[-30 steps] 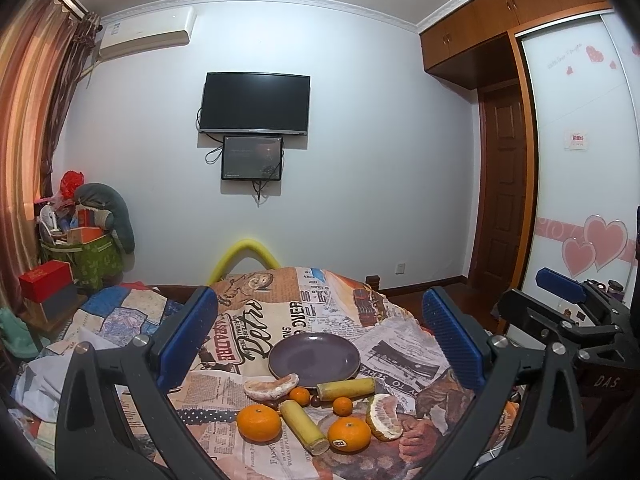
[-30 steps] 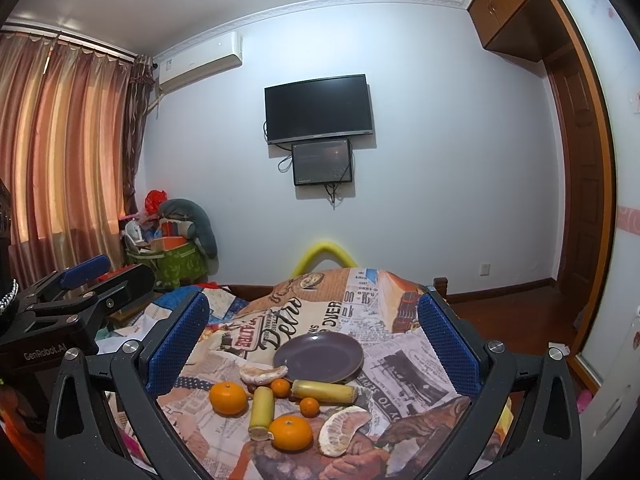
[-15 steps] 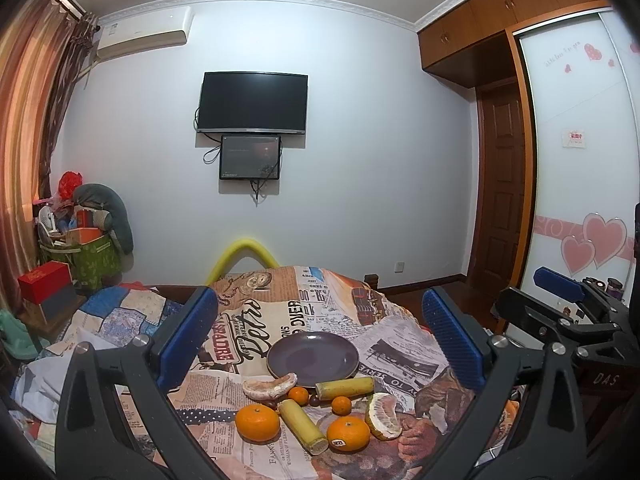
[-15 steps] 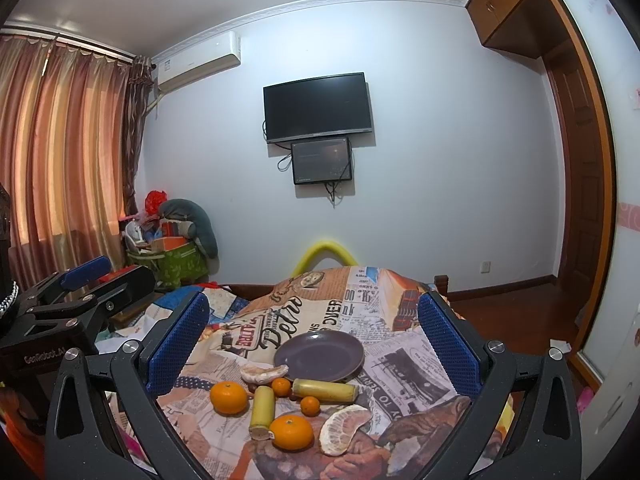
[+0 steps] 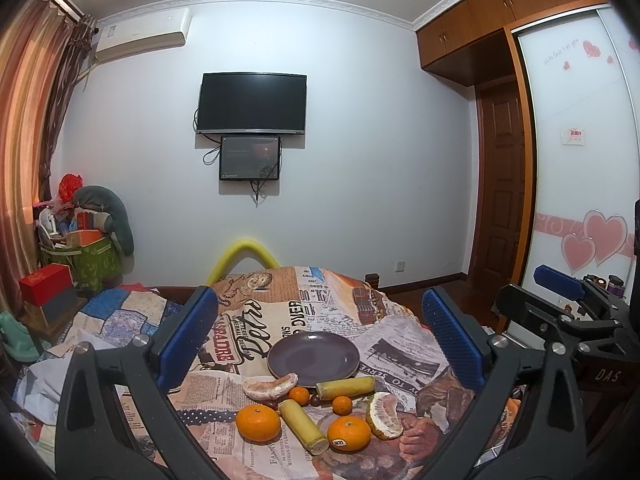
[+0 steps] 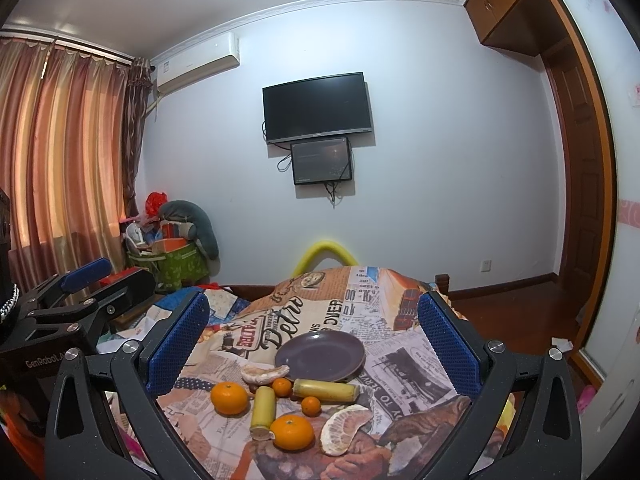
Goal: Organize fruits
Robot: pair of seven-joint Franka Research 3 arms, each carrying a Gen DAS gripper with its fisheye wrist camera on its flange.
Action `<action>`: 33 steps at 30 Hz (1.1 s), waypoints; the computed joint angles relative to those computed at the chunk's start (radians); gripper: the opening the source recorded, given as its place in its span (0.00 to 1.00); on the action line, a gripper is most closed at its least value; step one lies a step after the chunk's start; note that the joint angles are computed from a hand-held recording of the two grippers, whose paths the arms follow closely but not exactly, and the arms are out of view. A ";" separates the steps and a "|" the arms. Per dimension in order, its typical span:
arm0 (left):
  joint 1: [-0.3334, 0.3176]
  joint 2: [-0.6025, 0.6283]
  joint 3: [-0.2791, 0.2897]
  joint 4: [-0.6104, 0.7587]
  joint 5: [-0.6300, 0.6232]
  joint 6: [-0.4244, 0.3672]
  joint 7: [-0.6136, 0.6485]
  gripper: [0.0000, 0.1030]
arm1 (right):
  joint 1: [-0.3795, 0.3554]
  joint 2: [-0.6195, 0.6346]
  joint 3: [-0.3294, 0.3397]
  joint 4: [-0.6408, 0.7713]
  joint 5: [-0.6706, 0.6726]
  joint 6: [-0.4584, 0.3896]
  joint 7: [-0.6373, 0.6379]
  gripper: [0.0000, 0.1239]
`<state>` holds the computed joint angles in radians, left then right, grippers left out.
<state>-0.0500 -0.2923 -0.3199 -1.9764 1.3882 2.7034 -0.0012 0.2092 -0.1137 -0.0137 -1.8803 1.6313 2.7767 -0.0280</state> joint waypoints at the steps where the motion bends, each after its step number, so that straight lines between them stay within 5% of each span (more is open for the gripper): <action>1: 0.000 0.000 0.000 0.000 0.000 0.000 -0.001 1.00 | 0.000 0.000 0.001 0.000 0.000 0.001 0.000 0.83; 16: -0.004 0.038 0.026 0.001 -0.070 0.025 0.077 1.00 | -0.005 0.058 0.012 0.020 -0.143 0.036 0.122 0.83; 27: 0.003 0.117 0.093 -0.017 -0.307 0.036 0.323 0.99 | -0.045 0.175 0.028 0.037 -0.541 0.020 0.451 0.83; 33: -0.003 0.185 0.134 -0.030 -0.496 0.056 0.489 0.95 | -0.073 0.258 0.030 0.089 -0.795 -0.063 0.701 0.83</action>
<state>-0.0531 -0.1077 -0.1857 -2.0063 0.8920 2.7594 0.4883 0.1360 0.1446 0.0161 -1.7915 0.8363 2.7139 0.6725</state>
